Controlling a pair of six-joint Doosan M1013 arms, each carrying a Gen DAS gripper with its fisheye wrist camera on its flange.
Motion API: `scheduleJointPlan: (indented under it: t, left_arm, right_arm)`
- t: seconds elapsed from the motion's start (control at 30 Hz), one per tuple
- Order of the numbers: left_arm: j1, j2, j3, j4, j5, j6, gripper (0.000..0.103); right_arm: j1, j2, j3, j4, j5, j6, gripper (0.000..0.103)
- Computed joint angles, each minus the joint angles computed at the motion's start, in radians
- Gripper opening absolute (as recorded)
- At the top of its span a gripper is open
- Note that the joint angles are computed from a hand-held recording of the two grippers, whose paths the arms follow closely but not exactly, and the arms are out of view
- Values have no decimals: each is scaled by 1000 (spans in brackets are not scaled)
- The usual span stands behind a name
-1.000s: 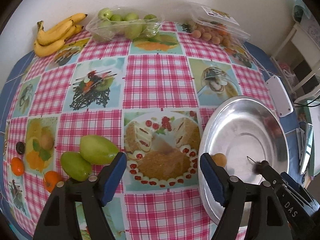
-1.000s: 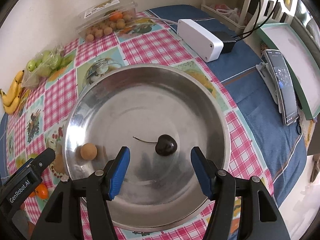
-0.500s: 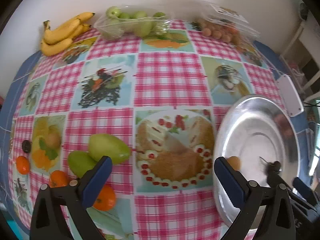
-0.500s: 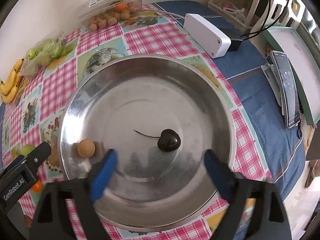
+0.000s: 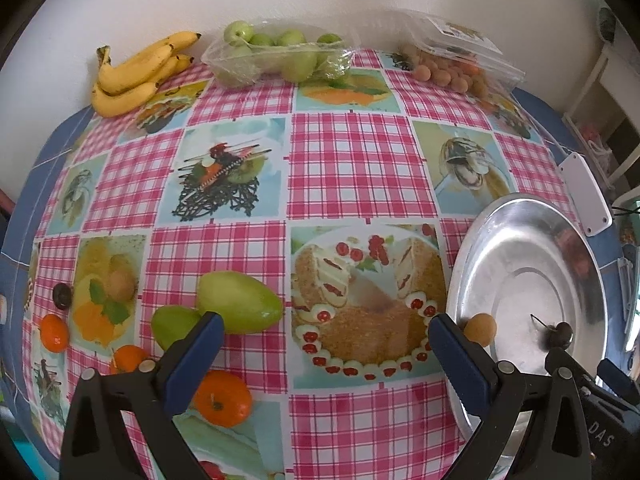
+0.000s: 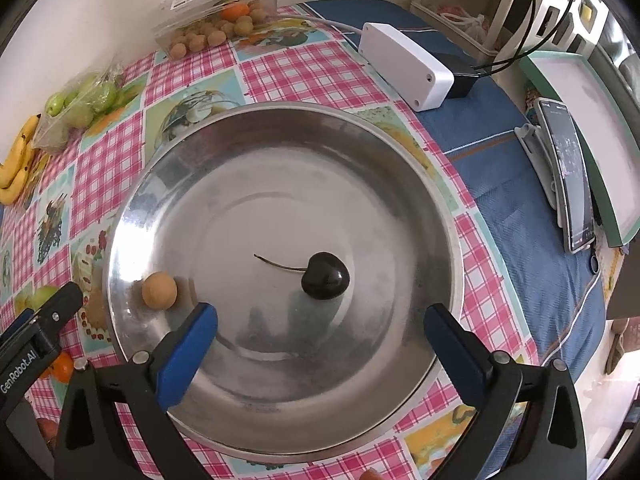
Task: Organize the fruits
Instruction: 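Lift both open tools up and away from the steel plate, then move both open tools back toward the oranges on the cloth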
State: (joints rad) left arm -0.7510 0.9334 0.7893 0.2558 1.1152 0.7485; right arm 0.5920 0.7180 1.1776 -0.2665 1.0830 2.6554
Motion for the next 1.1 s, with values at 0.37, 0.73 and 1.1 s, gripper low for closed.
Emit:
scheduleJointPlan:
  t: [0.37,0.73,1.1]
  left_arm:
    - [17,-75,133,17,-68,-49,103]
    - [46,-182,330,84,-194,-158,103]
    - [70,-262,472,155,-295,-326,103]
  right_arm:
    - [7,4,-12,-10,15,-11,103]
    - [12,-4,-2,-6,-25,-1,103]
    - [40,19,-56,28,-113,-50,103]
